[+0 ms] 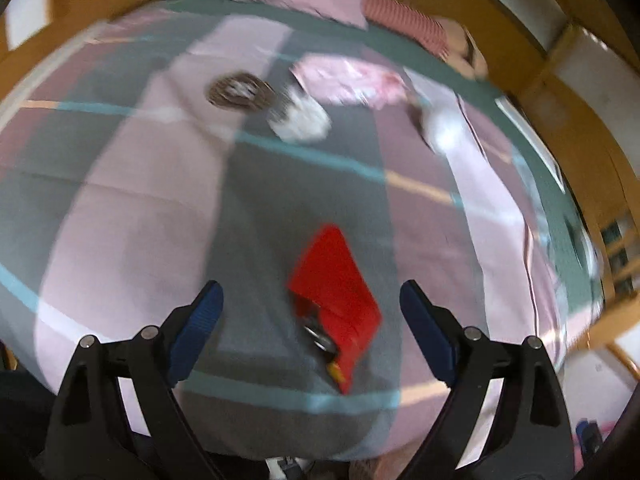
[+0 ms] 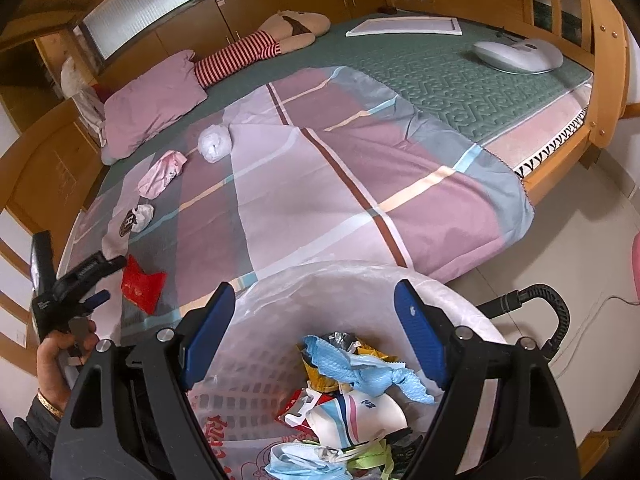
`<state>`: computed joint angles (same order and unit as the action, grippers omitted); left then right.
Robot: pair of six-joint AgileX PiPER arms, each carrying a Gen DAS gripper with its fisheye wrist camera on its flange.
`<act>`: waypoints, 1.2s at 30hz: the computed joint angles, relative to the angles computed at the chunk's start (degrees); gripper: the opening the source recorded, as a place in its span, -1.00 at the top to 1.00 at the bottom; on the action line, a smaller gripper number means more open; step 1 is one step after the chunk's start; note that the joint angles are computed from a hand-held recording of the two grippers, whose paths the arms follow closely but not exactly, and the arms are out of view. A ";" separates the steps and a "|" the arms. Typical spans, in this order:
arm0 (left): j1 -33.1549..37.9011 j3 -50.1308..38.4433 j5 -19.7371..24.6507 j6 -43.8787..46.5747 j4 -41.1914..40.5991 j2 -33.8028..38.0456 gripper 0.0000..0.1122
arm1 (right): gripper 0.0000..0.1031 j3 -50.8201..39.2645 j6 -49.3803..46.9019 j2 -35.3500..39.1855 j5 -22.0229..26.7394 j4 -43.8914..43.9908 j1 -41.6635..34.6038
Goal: Collect trash
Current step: 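Lower the left tool onto the red wrapper and close it, then grasp the white crumpled tissue with right tool while left tool holds red wrapper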
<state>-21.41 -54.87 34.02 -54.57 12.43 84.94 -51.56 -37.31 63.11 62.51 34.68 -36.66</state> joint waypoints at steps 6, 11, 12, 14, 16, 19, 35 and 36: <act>-0.81 -2.13 0.98 6.80 -3.20 3.30 -0.49 | -0.56 0.22 1.44 -0.80 -0.29 -0.96 1.74; -2.65 -3.65 1.89 12.04 -4.54 5.65 0.35 | -0.56 -0.38 3.61 -1.34 -0.48 -2.16 4.50; -2.77 -3.67 1.64 12.22 -4.43 5.62 0.41 | -0.56 -0.53 4.14 -1.53 -0.67 -2.44 5.19; -3.41 -3.11 0.76 10.58 -2.46 4.86 0.47 | -0.56 -0.83 5.06 -1.96 -0.98 -2.94 6.49; -4.25 -2.31 0.37 6.27 1.48 3.63 0.50 | -0.56 -1.09 5.95 -2.22 -1.30 -3.47 7.75; -6.33 -0.25 0.80 -8.64 14.17 0.83 0.50 | -0.56 -1.99 9.14 -1.98 -2.51 -5.02 11.52; 4.47 15.98 -4.20 -47.04 28.44 -16.98 0.48 | -0.56 -45.29 40.03 45.44 -14.00 -23.94 60.25; 4.83 16.41 -4.54 -48.29 29.01 -16.93 0.48 | -0.56 -51.02 41.48 50.03 -11.69 -25.94 61.66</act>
